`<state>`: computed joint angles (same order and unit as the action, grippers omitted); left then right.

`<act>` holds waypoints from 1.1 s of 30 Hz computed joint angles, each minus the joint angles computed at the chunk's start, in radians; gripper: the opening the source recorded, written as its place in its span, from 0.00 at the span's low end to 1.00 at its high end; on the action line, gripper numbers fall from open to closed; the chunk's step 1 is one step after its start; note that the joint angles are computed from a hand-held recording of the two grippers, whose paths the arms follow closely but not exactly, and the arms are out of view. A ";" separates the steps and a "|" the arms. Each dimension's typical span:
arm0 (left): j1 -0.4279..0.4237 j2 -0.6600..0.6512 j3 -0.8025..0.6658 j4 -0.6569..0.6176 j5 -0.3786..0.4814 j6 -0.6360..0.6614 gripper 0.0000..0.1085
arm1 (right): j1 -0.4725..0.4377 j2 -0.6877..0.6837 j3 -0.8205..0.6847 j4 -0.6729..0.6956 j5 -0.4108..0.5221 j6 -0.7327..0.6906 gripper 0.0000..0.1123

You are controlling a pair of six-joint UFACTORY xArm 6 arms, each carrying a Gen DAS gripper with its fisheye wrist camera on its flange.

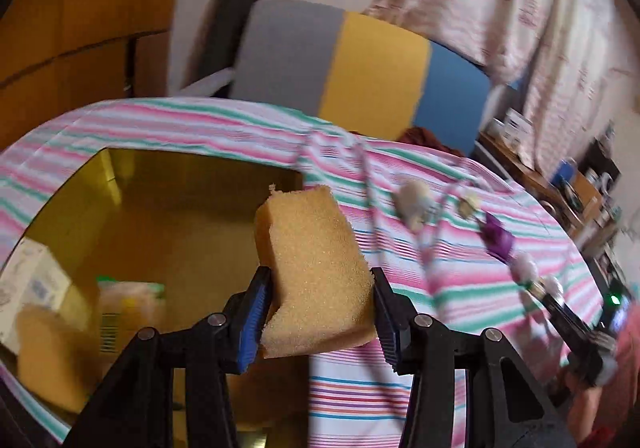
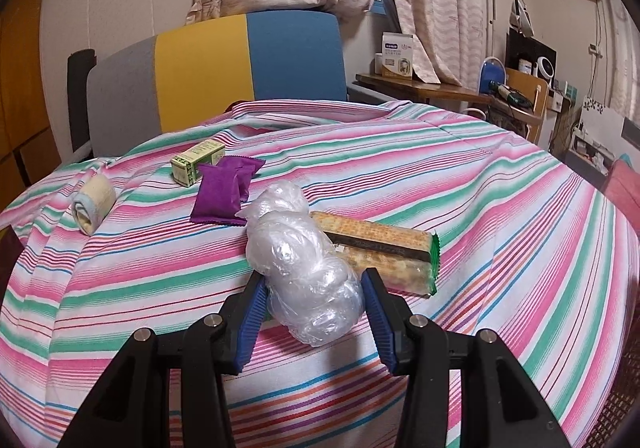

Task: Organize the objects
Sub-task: 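Carry the sponge and plastic bundle over the gold tray with both tools, then release the sponge into the tray with the left while the right drops the bundle in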

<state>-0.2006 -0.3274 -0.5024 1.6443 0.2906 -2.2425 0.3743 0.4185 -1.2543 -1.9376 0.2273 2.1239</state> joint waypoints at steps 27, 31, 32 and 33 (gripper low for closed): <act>0.207 -0.264 0.264 -0.154 -0.047 0.100 0.86 | 0.153 0.003 -0.070 0.040 -0.165 -0.073 0.43; 0.143 -0.341 0.310 -0.279 0.054 0.194 0.89 | 0.212 0.034 -0.153 0.022 -0.247 -0.074 0.43; 0.131 -0.359 0.320 -0.300 0.075 0.209 0.89 | 0.229 0.041 -0.172 0.006 -0.264 -0.061 0.43; 0.119 -0.373 0.327 -0.316 0.093 0.218 0.89 | 0.241 0.047 -0.187 0.006 -0.278 -0.061 0.43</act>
<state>-0.0811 -0.7001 -0.1757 1.3287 0.3840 -2.0246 0.6152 0.4659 -1.4409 -1.9315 -0.0503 2.0626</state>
